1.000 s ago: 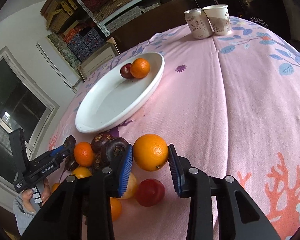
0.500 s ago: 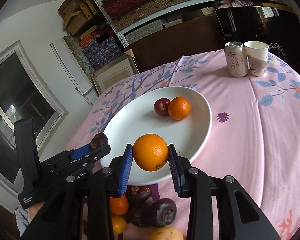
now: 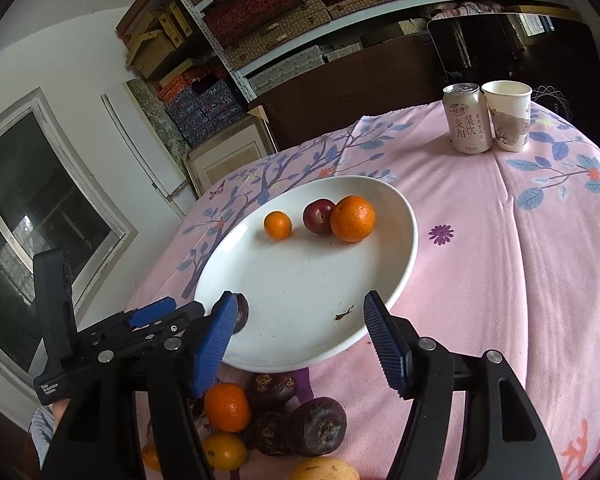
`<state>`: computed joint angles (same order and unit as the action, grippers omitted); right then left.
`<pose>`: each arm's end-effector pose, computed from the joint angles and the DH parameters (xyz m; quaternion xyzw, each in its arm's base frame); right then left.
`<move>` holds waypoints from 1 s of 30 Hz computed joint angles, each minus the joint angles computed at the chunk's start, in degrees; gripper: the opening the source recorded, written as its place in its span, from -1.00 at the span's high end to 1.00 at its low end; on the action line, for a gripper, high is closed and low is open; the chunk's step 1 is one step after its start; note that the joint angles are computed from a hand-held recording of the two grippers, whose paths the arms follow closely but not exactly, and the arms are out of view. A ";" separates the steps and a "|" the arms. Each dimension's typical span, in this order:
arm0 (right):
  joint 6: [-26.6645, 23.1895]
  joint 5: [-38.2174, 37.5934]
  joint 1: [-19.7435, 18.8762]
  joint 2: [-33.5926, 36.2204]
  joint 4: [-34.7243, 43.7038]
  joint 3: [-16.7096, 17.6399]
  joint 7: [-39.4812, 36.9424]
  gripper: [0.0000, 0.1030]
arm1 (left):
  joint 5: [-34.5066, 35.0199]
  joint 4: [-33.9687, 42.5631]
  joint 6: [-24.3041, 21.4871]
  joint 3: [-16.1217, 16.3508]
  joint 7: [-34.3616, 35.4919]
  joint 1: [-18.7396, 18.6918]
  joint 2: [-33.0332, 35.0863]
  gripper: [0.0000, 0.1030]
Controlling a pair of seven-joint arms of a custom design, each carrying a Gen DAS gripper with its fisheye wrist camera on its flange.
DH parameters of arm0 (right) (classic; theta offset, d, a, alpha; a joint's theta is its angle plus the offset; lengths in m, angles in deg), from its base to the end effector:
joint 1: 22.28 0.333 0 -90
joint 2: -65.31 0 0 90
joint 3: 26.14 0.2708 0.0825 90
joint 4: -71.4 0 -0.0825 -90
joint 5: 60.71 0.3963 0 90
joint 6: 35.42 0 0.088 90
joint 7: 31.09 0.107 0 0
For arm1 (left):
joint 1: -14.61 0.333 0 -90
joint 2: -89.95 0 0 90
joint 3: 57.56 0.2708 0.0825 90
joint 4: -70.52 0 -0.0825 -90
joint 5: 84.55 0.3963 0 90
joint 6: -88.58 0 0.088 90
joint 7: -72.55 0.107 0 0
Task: Organize fruits
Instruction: 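Place the dark fruit and small orange on the plate, opening both tools, then grasp another dark purple fruit with the left tool while the right tool approaches a red cherry tomato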
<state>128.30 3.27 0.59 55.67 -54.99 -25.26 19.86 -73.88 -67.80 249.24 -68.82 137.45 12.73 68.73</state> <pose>0.5244 0.1775 0.4732 -0.6608 0.5785 -0.0642 0.4739 0.4914 -0.1281 0.4863 -0.6690 0.6414 -0.2848 0.2448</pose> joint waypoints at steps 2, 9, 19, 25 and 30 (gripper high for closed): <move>0.60 1.43 0.06 -1.07 -1.31 -0.28 -0.62 -0.32 | 0.25 -2.42 0.91 0.00 -0.94 0.45 -2.51 -0.33; 0.09 6.28 0.57 -6.22 -7.54 -2.83 -1.96 -0.41 | -1.24 -13.02 -0.84 -0.14 -1.33 -0.06 -13.08 -0.37; -1.67 11.28 0.07 -9.11 -10.43 -4.31 -3.95 -0.46 | -3.95 -18.13 -2.26 1.00 4.78 -4.69 -17.53 -0.44; -2.35 11.65 -0.41 -9.07 -10.35 -4.16 -4.09 -0.46 | -4.64 -16.45 -3.83 0.60 6.68 -4.95 -14.80 -0.45; -2.47 11.03 -0.60 -9.14 -10.54 -3.73 -3.61 -0.46 | -5.81 -15.90 -4.29 1.13 6.28 -4.54 -13.87 -0.45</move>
<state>125.84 14.30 -0.01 46.54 -65.54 -28.99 16.26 -79.69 -83.70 244.96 -67.70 143.72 8.20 54.85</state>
